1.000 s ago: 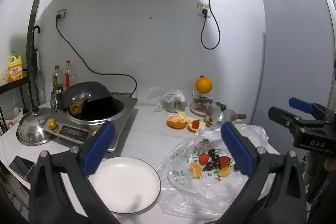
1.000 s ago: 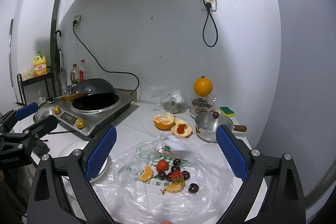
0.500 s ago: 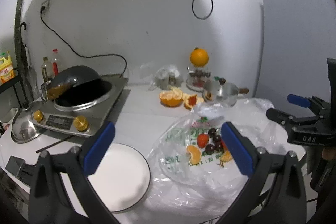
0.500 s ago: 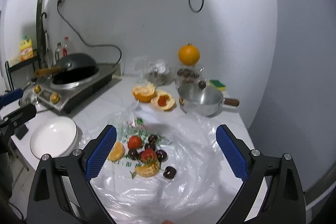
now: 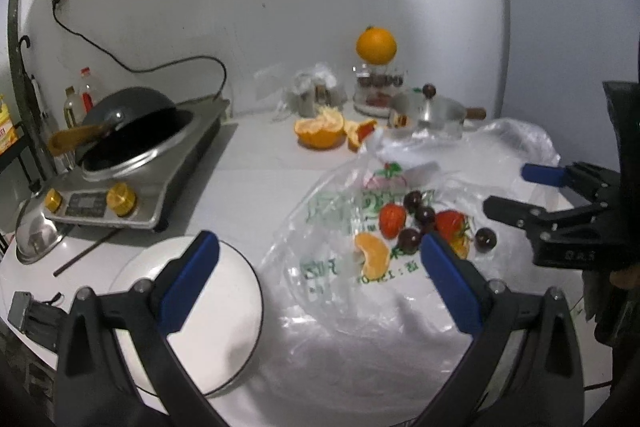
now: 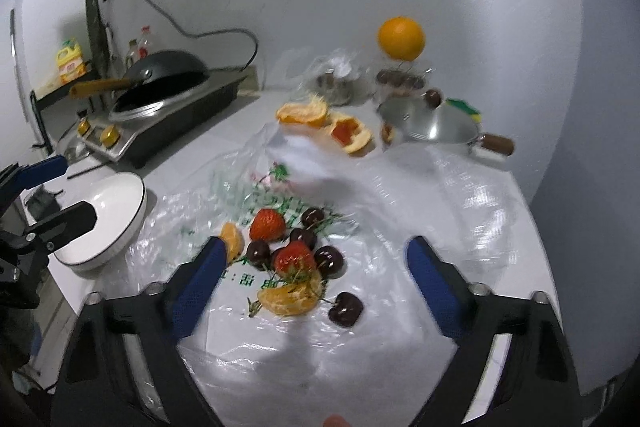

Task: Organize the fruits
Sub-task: 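Lower the left tool to an orange segment while the right tool reaches a strawberry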

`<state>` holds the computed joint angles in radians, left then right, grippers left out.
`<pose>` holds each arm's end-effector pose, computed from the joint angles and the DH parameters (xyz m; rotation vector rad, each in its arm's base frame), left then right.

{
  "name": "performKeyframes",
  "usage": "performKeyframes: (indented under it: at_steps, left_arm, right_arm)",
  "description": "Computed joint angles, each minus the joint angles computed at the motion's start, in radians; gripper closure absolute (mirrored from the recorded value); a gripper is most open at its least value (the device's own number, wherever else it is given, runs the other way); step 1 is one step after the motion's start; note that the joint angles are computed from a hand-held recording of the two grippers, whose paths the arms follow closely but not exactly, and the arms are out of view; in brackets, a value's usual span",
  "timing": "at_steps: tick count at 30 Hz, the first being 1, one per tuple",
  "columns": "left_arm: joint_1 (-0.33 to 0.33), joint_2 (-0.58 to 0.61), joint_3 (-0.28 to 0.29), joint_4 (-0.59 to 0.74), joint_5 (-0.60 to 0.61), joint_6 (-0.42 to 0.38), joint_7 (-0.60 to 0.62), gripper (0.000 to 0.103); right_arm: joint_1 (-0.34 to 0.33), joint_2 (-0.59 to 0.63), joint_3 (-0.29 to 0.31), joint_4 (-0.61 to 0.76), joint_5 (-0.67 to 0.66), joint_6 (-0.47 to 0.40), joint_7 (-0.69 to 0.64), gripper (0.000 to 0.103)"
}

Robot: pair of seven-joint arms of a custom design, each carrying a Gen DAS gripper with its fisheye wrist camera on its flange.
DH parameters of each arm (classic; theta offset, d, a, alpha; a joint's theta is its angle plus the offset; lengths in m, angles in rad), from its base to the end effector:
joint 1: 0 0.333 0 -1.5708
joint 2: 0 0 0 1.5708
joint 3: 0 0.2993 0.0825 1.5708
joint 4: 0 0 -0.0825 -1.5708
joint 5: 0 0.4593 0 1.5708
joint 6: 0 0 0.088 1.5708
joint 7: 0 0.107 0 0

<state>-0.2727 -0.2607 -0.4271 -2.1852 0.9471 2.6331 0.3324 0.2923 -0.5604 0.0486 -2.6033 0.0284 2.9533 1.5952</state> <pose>0.4382 -0.4104 0.5115 -1.4645 1.7649 -0.9063 0.4678 0.1646 0.4985 -1.8618 1.3781 -0.6524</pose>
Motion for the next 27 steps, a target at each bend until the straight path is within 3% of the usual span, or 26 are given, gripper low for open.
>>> performKeyframes:
  at_steps: [6,8,11,19,27]
  left_arm:
    - [-0.019,0.075,0.015,0.045,-0.02,-0.028,0.056,0.002]
    - [-0.03,0.104,0.023,0.066,-0.019,-0.04,0.074,0.002]
    - [-0.051,0.137,0.039,0.09,-0.027,-0.057,0.106,0.002]
    - [-0.11,0.237,0.072,0.177,-0.021,-0.11,0.179,0.004]
    - [-0.171,0.346,0.111,0.269,-0.06,-0.135,0.314,0.032]
  right_arm:
    - [0.09,0.104,-0.086,0.061,0.078,-0.015,-0.113,0.031]
    - [0.115,0.125,-0.109,0.075,0.122,-0.026,-0.159,0.041]
    - [0.15,0.153,-0.142,0.092,0.195,-0.036,-0.242,0.042]
    - [0.15,0.184,-0.138,0.116,0.306,-0.072,-0.395,0.066]
    - [0.206,0.156,-0.195,0.105,0.491,-0.071,-0.582,0.069]
